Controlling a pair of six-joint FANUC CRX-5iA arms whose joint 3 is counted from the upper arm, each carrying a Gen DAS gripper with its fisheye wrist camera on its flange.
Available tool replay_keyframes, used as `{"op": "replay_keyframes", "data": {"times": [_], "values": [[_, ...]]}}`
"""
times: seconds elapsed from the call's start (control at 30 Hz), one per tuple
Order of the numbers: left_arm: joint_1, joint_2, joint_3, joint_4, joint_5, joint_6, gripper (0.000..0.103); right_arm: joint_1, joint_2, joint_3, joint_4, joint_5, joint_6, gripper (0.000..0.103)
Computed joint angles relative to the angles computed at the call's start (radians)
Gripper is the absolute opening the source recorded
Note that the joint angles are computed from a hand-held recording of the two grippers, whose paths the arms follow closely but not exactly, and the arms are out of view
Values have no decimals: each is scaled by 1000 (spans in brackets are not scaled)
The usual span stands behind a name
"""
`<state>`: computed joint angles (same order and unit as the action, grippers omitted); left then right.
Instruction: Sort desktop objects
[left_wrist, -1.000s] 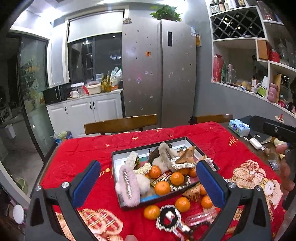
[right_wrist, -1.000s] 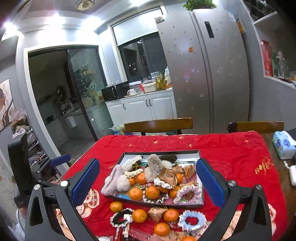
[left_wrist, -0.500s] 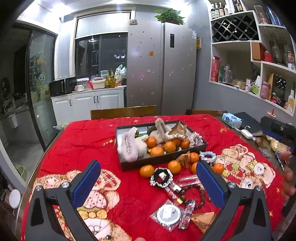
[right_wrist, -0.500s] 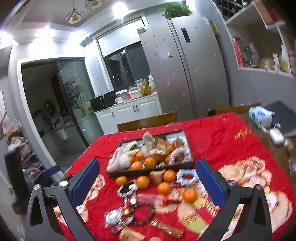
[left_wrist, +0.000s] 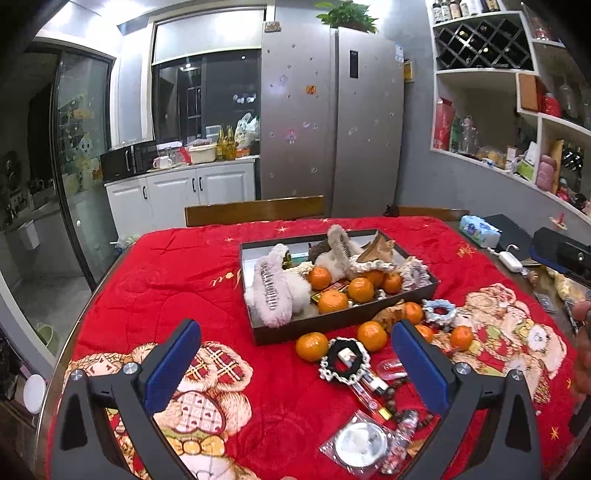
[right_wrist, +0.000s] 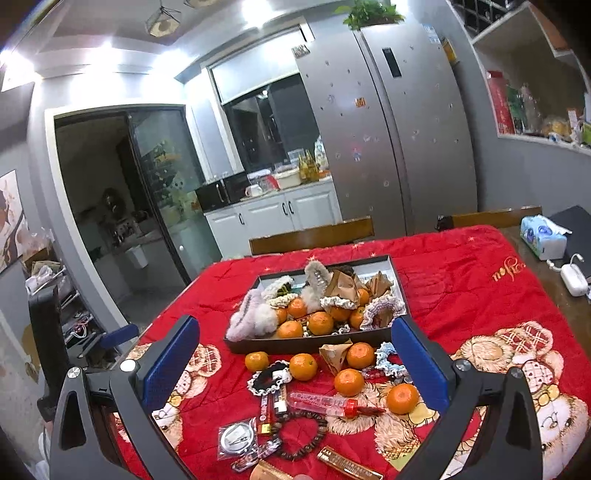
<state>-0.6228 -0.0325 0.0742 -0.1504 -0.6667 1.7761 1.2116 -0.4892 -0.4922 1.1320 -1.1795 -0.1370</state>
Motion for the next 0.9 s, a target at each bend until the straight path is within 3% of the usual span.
{"op": "replay_keyframes", "data": {"times": [0.27,0.6,0.7,0.9], "values": [[14,150,117,27,-51,-44,103,-125,48,44,-91,105,119,103],[41,303,208,109,-94,-101,103,-272,116,62,-286,319,239,103],[37,349,261,78,-142,-81,103,-310,134,61,-323,369,243,103],[54,378,252,119,-151,-96,103,-374,154,58,-474,564,365,98]]}}
